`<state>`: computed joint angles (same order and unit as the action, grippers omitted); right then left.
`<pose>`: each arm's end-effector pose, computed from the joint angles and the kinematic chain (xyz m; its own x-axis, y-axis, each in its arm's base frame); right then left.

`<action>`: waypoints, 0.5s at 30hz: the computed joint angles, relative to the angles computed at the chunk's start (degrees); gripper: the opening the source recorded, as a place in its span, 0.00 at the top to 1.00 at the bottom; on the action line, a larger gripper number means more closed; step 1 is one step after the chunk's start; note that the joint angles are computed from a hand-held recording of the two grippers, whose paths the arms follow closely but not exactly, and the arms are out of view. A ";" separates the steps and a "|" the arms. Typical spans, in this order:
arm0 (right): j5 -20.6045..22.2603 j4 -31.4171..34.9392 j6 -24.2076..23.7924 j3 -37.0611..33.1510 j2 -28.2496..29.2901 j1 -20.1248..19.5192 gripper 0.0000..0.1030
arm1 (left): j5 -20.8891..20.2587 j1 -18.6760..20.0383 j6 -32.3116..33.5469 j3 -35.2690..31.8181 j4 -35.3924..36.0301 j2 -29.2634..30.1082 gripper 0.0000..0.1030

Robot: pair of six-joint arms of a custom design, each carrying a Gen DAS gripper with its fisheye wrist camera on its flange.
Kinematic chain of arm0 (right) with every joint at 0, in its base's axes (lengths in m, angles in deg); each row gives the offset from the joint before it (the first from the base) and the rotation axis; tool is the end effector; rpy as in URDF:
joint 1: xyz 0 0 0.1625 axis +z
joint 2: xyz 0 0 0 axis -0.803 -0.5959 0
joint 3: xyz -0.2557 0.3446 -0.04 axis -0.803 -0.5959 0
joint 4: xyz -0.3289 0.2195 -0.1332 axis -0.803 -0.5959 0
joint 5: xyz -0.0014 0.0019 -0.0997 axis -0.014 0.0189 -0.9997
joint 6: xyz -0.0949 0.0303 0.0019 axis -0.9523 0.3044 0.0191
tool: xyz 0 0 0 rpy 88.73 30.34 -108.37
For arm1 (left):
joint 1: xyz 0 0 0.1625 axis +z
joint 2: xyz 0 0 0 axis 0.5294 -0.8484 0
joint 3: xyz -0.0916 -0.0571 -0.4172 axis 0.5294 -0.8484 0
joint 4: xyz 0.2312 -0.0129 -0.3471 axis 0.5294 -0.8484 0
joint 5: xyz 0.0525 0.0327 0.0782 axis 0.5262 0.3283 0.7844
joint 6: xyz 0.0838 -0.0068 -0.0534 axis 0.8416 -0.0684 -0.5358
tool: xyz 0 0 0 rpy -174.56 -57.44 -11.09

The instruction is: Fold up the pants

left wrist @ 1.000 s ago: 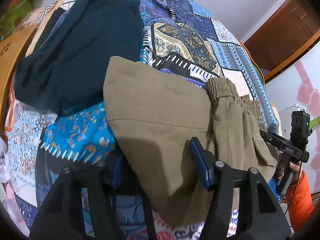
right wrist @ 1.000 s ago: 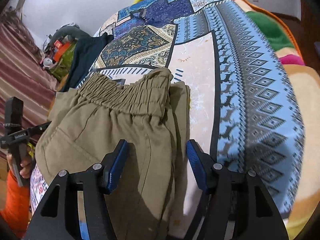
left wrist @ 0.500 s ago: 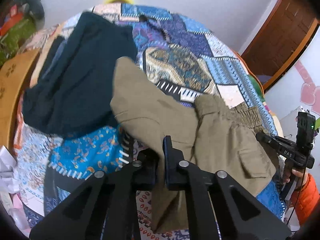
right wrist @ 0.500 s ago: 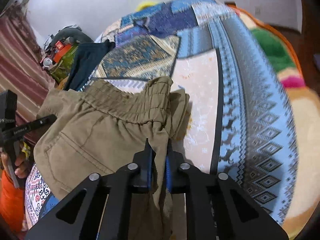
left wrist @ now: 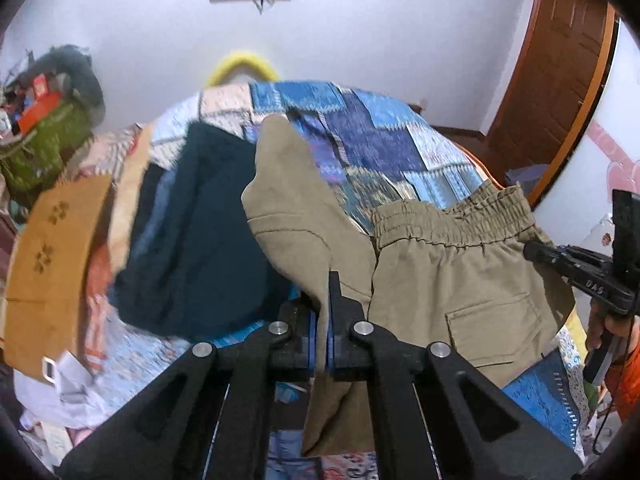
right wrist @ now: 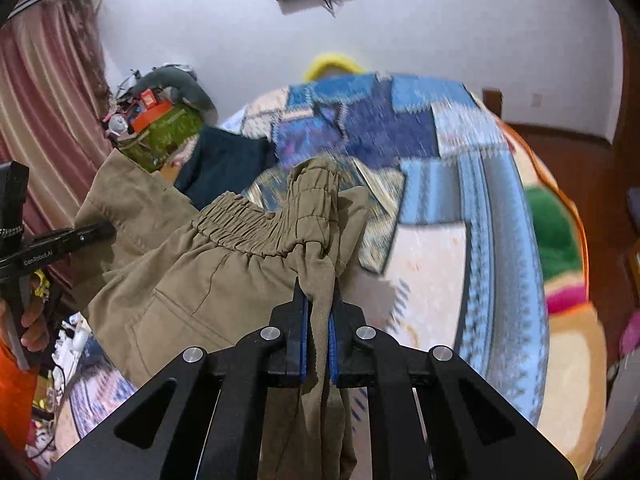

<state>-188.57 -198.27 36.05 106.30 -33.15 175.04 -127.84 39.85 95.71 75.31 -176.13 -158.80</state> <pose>0.3081 -0.3789 -0.0293 -0.8697 0.0553 0.4904 -0.3254 0.6830 -0.6540 0.0044 -0.5330 0.3282 -0.6618 0.5364 -0.5237 0.7170 0.6569 -0.2331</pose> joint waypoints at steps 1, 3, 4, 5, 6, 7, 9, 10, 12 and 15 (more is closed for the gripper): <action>-0.13 0.27 -0.96 -1.18 -0.01 0.27 0.94 | 0.27 -0.11 0.31 -0.50 -0.66 0.15 0.97; -0.23 0.93 -2.80 -3.39 0.03 0.67 0.94 | 0.69 -0.11 1.12 -1.97 -1.95 0.59 0.97; -0.20 1.67 -4.18 -5.13 0.20 0.78 0.94 | 1.09 -0.06 1.76 -2.71 -3.35 1.06 0.97; -0.28 2.12 -5.07 -6.28 0.44 0.86 0.94 | 1.55 0.02 1.99 -3.48 -4.47 1.63 0.97; -0.31 2.56 -6.14 -7.71 0.81 0.86 0.94 | 1.67 0.30 1.78 -4.73 -4.83 2.33 0.97; -0.23 3.16 -7.32 -9.36 1.24 0.81 0.94 | 1.44 0.74 1.45 -6.23 -4.67 3.08 0.97; -0.42 4.11 -9.48 -12.62 2.48 0.71 0.94 | 1.80 1.38 1.51 -8.38 -5.13 4.35 0.97; -0.23 4.78 -10.44 -14.37 3.06 0.52 0.94 | 2.23 1.69 1.89 -9.31 -5.62 5.02 0.97; 0.33 6.12 -11.72 -17.22 4.01 0.13 0.94 | 3.04 2.24 2.48 -11.38 -6.64 6.56 0.97; 1.02 8.19 -14.12 -22.13 6.03 -0.39 0.94 | 3.62 3.35 2.93 -14.74 -7.65 8.83 0.97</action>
<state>-187.55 -190.08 21.93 84.17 -27.12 174.65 -124.22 43.20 98.64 60.57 -183.78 -149.96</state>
